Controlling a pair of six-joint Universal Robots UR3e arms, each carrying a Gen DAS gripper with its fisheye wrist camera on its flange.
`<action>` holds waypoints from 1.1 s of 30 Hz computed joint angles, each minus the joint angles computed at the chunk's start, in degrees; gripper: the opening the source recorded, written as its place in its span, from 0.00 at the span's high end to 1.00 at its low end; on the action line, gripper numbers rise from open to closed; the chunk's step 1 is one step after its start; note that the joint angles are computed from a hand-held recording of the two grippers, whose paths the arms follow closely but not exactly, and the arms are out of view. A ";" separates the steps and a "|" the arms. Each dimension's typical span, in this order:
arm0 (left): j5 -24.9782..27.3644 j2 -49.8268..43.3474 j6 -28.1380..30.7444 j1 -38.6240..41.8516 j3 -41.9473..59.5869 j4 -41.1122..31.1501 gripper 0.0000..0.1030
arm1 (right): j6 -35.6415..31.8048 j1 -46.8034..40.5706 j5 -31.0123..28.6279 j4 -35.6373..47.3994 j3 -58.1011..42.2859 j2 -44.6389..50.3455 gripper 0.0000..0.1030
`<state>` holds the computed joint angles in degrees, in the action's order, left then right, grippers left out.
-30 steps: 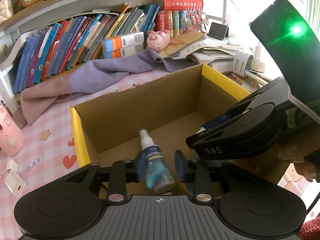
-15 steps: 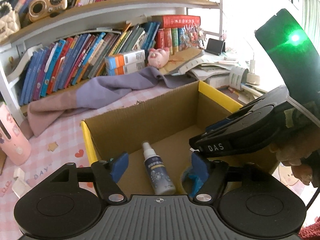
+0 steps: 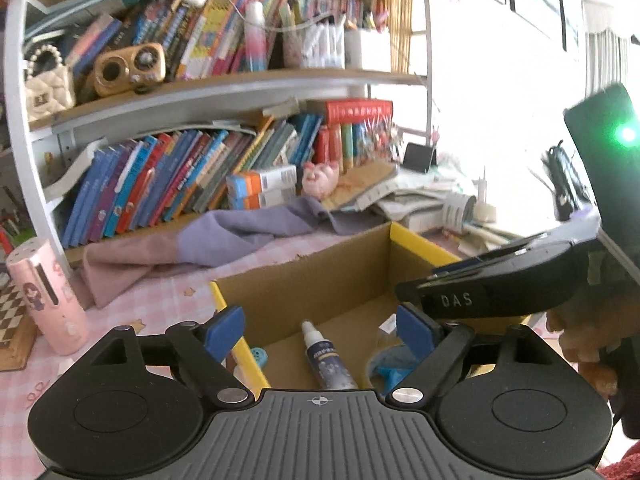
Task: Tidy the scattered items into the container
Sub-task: 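Raise both open tools out of the yellow box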
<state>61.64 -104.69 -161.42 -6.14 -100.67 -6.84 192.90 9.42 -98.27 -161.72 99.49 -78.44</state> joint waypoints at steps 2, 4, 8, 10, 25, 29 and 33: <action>-1.98 2.07 0.22 1.76 -2.98 1.32 0.15 | 1.54 2.06 -2.43 -0.46 0.82 -0.81 0.71; -4.41 4.23 0.39 3.82 -6.34 2.97 0.13 | 3.15 4.05 -4.65 -0.63 1.54 -1.47 0.71; -9.50 8.61 3.24 8.10 -11.75 2.65 0.13 | 6.98 8.96 -9.92 0.03 2.39 -2.17 0.71; -12.04 11.36 5.45 10.64 -14.66 1.51 0.13 | 9.11 11.36 -12.39 0.67 2.55 -2.32 0.71; -27.44 38.77 32.81 35.35 -32.10 -30.90 0.13 | 28.84 30.73 -28.52 13.44 -3.62 2.38 0.65; -29.36 46.76 42.63 42.99 -34.10 -44.82 0.12 | 34.06 34.88 -31.04 16.69 -6.28 5.01 0.64; -29.59 53.42 52.02 50.25 -34.57 -58.17 0.12 | 37.64 38.60 -33.22 18.94 -9.80 8.41 0.61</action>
<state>32.05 -51.27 -109.40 44.11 -135.24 -65.01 230.54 48.02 -131.49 -142.77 89.69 -70.03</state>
